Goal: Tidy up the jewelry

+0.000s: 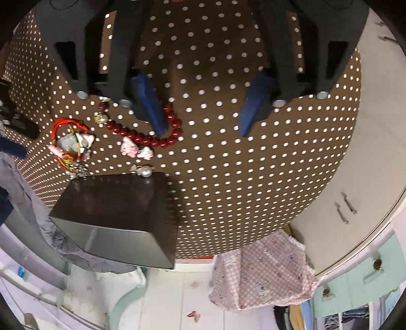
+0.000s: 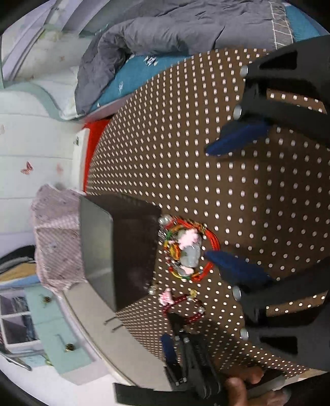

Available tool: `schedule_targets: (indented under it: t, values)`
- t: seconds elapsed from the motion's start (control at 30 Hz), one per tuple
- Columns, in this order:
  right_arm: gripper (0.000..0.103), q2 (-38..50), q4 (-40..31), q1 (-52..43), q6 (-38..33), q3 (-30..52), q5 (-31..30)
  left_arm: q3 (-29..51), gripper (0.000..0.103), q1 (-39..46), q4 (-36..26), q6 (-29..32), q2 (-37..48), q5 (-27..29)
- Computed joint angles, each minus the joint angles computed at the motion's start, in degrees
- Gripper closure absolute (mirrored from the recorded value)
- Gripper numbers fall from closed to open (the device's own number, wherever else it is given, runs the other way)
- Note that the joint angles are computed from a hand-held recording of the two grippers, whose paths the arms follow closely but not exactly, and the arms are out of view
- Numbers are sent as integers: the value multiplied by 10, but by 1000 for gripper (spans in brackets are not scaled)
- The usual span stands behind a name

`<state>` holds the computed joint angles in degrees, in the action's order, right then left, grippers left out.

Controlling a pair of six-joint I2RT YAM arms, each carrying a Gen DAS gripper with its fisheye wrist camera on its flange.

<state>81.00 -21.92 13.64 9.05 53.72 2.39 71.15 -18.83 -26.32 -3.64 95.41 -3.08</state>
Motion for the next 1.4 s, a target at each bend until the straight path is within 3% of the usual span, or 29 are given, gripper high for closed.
schedule_targets:
  t: [0.2, 0.23, 0.3, 0.37, 0.7, 1.13, 1.17, 1.27, 1.4]
  values:
    - [63, 46, 16, 26, -9, 20, 26, 2, 89, -15, 11, 31, 4, 25]
    - [67, 50, 17, 31, -11, 23, 31, 1, 91, -16, 13, 34, 4, 25]
    - [92, 50, 15, 39, -21, 24, 33, -4, 93, -21, 17, 40, -2, 27]
    - [97, 43, 12, 43, -24, 19, 33, -13, 95, -20, 23, 42, -10, 34]
    - [99, -92, 1, 28, -31, -25, 5, -79, 95, -5, 59, 37, -78, 76]
    - [100, -113, -14, -23, -30, -24, -59, -94, 95, 9, 50, 41, -143, 99]
    - [98, -108, -21, -28, -33, -23, -59, -98, 95, 6, 51, 40, -146, 96]
    - [77, -87, -19, -35, -39, -32, -40, -101, 95, 5, 54, 39, -139, 98]
    - [77, -35, -4, -40, -49, -25, -36, -106, 95, 2, 58, 35, -135, 101]
